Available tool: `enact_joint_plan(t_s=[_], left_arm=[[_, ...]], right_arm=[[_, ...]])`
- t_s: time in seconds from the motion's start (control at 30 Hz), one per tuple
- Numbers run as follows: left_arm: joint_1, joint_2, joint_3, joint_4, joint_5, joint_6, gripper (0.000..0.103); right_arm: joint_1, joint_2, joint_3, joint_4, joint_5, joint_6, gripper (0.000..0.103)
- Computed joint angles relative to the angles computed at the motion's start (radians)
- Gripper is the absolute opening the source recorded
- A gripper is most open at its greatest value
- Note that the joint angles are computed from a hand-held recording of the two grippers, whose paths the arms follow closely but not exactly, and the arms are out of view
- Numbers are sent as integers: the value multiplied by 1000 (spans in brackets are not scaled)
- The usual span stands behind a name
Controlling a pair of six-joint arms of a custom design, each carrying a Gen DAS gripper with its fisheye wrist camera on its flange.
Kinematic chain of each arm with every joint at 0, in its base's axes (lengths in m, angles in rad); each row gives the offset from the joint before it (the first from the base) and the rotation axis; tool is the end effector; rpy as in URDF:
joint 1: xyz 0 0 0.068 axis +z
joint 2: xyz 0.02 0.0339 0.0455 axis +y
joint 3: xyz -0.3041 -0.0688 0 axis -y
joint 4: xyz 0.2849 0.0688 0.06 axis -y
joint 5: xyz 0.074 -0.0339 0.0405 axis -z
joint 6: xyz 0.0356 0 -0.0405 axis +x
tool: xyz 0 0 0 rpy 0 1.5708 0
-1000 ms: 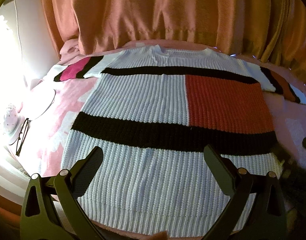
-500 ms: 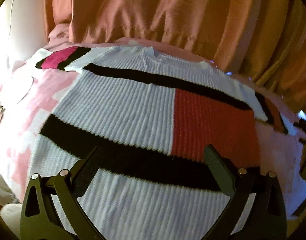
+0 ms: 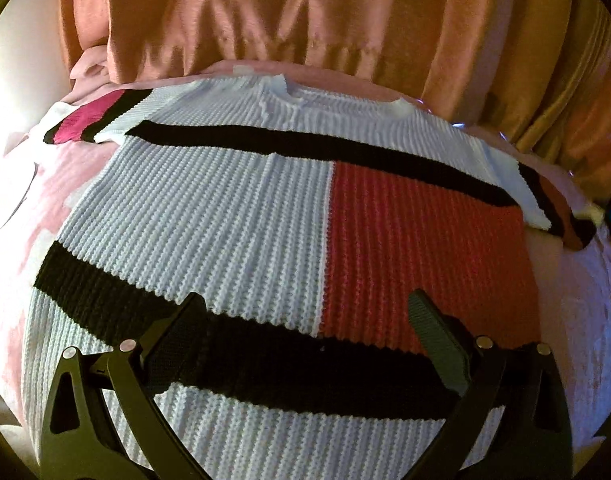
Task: Fold small clothes
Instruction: 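Grasp the sleeve cuff with the right gripper and lift it up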
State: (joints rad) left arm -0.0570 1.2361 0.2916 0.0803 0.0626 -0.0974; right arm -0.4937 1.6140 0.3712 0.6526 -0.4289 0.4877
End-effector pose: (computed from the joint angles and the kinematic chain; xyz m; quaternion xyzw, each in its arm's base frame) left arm 0.2064 -0.0140 0.1218 -0.0081 0.9378 -0.0559 0.3425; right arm 0.2449 -0.1150 0.1077 0.3178 0.8075 0.1864 0.4607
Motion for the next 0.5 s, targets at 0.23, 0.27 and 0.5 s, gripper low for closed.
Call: enact_joint_plan(t_s=[0.23,0.27,0.5], left_arm=[[132,-86,12,-83,119,47,98],[160,-102,14,-96,137,61,98],[370,-74,64,-139,285,163,98]], right_arm=[[630,-153,245,-193,175,42,11],[707,-100,314,-208,193,45,11],[1024,394,826,-393,229,3,28]])
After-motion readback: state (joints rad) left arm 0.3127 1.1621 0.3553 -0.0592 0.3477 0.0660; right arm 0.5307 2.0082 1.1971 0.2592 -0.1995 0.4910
